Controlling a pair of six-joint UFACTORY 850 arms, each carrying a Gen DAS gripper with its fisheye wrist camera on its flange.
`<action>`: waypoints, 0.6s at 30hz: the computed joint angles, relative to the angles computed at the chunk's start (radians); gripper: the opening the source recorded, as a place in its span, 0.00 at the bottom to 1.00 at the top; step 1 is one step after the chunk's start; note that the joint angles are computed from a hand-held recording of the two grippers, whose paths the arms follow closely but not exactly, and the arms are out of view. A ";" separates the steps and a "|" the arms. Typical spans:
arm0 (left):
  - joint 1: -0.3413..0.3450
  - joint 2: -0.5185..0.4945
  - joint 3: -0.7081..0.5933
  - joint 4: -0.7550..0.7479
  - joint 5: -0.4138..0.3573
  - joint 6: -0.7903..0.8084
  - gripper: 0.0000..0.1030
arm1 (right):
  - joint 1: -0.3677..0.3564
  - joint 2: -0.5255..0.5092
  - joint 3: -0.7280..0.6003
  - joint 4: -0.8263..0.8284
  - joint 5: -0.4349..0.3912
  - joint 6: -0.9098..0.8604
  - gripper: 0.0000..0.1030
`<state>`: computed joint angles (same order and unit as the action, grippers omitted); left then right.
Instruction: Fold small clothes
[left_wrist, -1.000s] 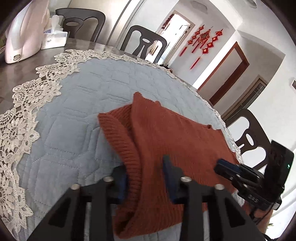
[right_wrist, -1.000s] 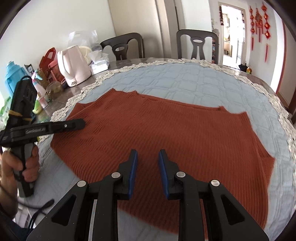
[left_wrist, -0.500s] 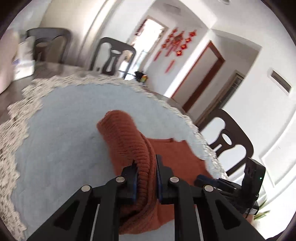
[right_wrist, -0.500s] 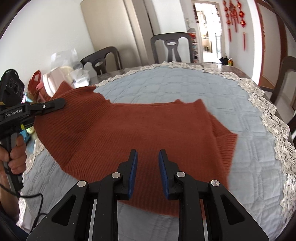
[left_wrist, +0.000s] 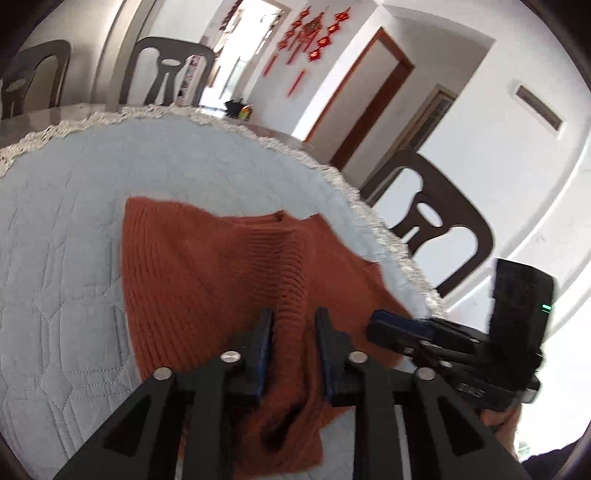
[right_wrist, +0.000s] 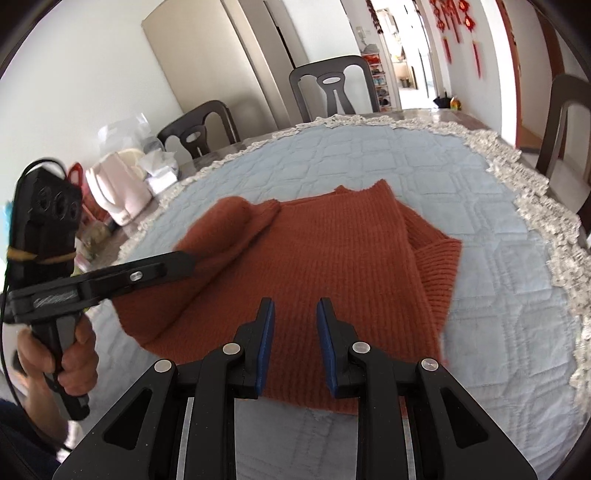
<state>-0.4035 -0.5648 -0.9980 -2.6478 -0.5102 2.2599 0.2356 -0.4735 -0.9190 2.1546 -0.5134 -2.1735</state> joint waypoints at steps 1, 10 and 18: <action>0.000 0.014 0.015 0.009 -0.019 0.003 0.31 | -0.005 -0.005 -0.007 -0.036 -0.022 0.046 0.24; 0.018 0.115 0.138 -0.349 -0.033 0.335 0.42 | -0.038 -0.086 -0.094 -0.294 -0.222 0.409 0.34; 0.020 0.047 0.108 -0.373 0.034 0.351 0.42 | -0.019 -0.177 -0.216 -0.442 -0.299 0.636 0.34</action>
